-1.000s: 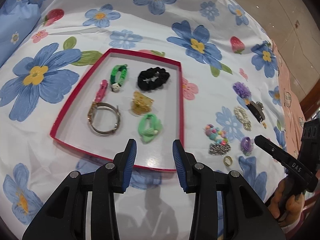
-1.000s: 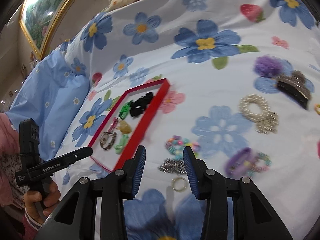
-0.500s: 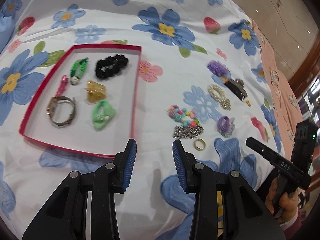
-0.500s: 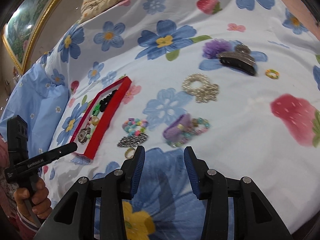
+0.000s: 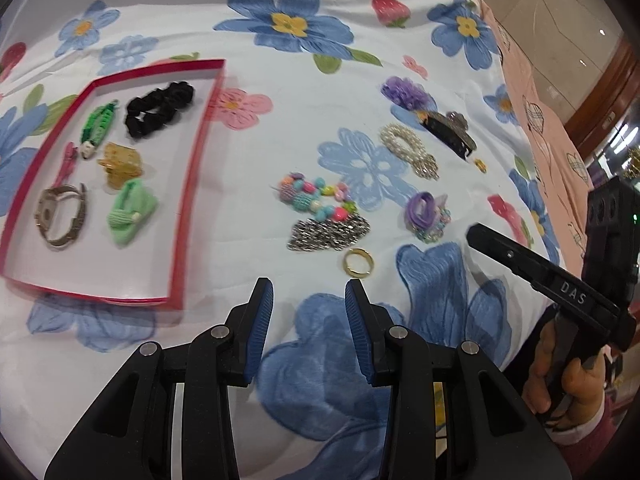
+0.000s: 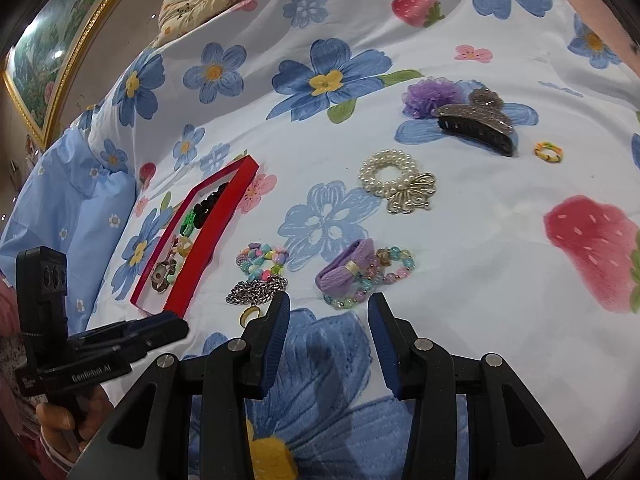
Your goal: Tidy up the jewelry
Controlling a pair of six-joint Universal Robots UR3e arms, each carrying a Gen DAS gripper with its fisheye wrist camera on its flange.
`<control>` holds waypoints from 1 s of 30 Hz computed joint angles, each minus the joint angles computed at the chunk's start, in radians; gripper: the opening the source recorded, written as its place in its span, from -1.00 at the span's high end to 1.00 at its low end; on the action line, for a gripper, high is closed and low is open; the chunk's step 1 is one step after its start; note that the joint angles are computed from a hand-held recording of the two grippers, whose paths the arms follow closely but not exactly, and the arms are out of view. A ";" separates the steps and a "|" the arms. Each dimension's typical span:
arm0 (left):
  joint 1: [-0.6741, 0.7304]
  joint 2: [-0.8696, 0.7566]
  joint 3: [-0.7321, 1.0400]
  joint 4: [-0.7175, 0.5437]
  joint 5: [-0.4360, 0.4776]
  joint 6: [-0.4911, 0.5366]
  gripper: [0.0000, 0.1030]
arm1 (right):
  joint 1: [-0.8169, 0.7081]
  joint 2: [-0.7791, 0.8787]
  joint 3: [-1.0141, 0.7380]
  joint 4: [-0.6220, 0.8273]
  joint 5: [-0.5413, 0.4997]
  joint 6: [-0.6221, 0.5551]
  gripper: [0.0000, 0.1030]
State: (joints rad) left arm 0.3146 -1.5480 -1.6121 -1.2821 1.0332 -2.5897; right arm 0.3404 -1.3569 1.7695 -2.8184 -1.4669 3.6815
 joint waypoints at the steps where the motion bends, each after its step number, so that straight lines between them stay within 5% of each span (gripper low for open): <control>1: -0.007 -0.003 -0.001 0.000 -0.001 0.000 0.31 | 0.001 0.007 -0.009 0.006 0.000 -0.003 0.16; 19: -0.181 -0.177 0.058 0.132 0.050 -0.067 0.32 | -0.012 0.082 -0.093 0.131 -0.101 -0.088 0.20; 25: -0.192 -0.190 0.048 0.179 0.063 -0.063 0.59 | -0.003 0.170 -0.178 0.141 -0.127 -0.109 0.23; 27: -0.189 -0.185 0.040 0.185 0.059 -0.053 0.59 | 0.003 0.187 -0.192 0.130 -0.137 -0.109 0.75; 30: -0.178 -0.175 0.037 0.176 0.050 -0.043 0.59 | -0.012 0.182 -0.174 0.101 -0.096 -0.099 0.78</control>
State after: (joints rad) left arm 0.1366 -1.7227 -1.5752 -1.1066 1.0828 -2.6328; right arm 0.3285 -1.1747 1.5959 -2.7177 -1.5628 3.5825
